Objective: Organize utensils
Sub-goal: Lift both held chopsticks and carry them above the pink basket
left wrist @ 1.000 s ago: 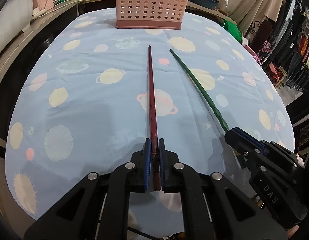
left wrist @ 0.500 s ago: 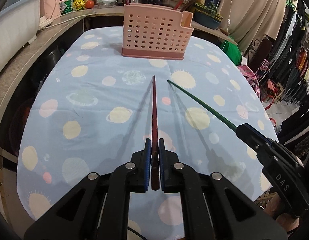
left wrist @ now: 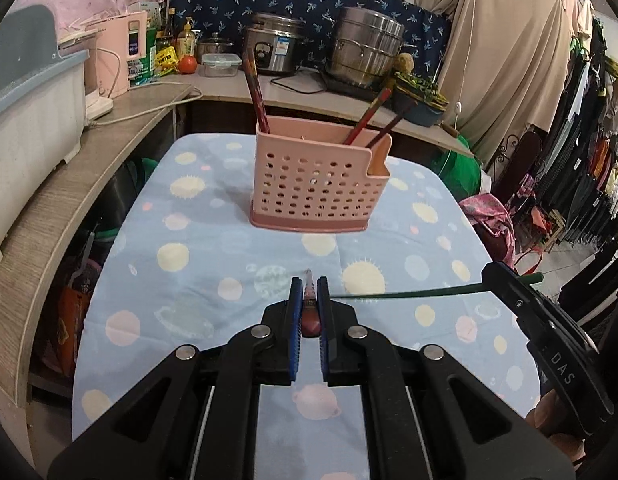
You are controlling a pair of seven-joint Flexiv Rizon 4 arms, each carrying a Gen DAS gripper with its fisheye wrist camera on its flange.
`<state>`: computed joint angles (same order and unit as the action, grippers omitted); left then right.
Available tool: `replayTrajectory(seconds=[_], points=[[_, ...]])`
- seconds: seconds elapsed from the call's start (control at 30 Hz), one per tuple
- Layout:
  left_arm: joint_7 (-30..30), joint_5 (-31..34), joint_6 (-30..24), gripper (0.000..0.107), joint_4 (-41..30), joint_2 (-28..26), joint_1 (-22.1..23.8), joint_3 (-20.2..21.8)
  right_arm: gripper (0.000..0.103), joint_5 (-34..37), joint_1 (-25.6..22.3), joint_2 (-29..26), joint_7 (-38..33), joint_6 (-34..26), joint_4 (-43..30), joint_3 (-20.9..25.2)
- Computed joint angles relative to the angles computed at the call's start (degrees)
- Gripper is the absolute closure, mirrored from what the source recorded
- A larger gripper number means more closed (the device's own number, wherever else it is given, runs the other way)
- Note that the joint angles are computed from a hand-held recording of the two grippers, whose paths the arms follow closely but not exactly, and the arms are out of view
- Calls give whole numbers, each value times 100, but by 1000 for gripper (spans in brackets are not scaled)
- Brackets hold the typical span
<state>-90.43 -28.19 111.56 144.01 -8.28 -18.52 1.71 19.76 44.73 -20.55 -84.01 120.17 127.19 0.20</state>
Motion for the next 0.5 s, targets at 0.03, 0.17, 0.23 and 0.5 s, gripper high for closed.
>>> replayTrajectory(seconds=[0.03,0.17,0.23,0.5], points=[[117,-123,3,100,-73,-9,-78,66,96,-26,-19,-13,6,-30,-72,-17],[420,-450,8,100,-309,-23,-160,164,96,-370,-358,-78,240,-108,-310,153],[569,-615,-18,100,-447,-31,-179,212,96,-476,-407,-95,302,-119,-427,136],[233,4,-268,100,-900,163,455,85,96,-878,-748,-226,650,-51,-990,239]])
